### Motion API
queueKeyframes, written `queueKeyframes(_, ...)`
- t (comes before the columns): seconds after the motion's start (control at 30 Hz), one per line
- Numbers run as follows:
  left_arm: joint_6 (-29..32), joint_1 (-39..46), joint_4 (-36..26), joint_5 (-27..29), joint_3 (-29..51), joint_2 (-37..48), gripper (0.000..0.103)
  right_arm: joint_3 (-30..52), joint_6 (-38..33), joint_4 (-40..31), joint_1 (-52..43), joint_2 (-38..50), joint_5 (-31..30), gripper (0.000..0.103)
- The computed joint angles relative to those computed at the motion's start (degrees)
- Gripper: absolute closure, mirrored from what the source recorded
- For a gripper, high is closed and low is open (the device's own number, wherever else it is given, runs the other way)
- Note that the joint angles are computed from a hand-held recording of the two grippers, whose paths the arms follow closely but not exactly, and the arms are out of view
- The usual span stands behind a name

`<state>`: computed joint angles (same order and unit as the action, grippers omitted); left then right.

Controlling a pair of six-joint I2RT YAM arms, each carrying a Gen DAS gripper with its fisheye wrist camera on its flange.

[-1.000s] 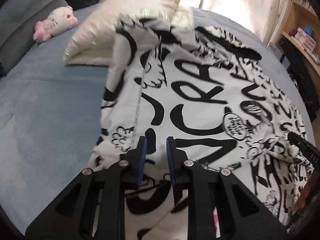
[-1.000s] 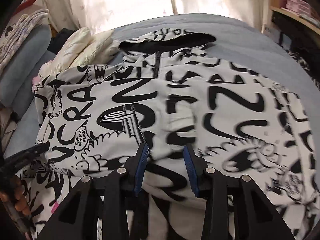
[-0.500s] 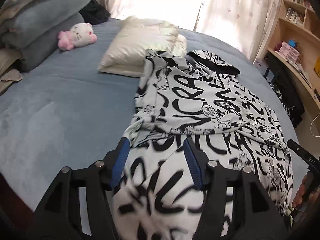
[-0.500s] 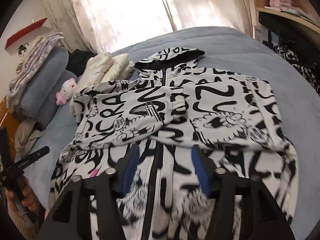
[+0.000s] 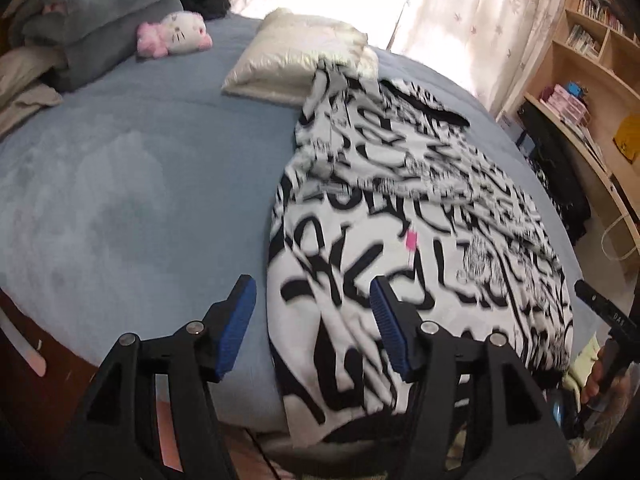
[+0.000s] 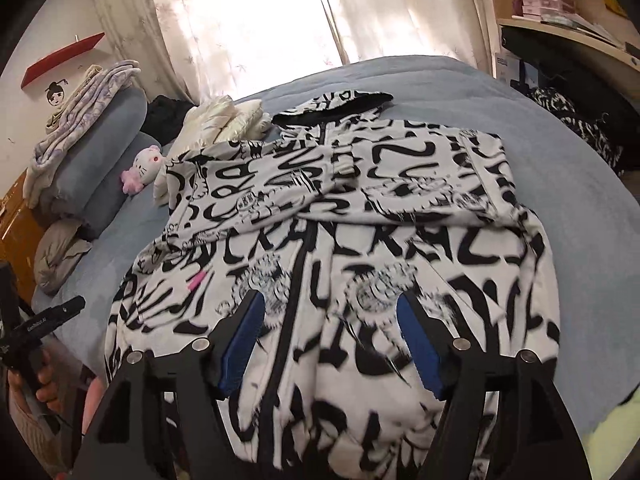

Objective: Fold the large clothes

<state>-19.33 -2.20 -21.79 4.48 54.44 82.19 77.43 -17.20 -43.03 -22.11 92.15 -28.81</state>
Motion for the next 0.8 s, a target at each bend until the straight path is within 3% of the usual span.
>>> queueKeyframes(0.37, 0.19, -1.39, 6.85, 2.21, -5.63, 6.70, 0.047, -4.55, -12.62, -3.90, -15.08, 0.04, -0.95, 0.032)
queueKeyframes(0.5, 0.46, -0.31, 9.34, 4.42, -6.42, 7.66, 0.042, -4.02, -16.78, -5.21, -22.46, 3.16, -1.96, 0.031)
queueKeyframes(0.8, 0.85, 1.97, 13.22, 9.37, -8.36, 8.48, 0.035, -4.08, -19.65, -4.51, -24.55, 10.97, -2.59, 0.032)
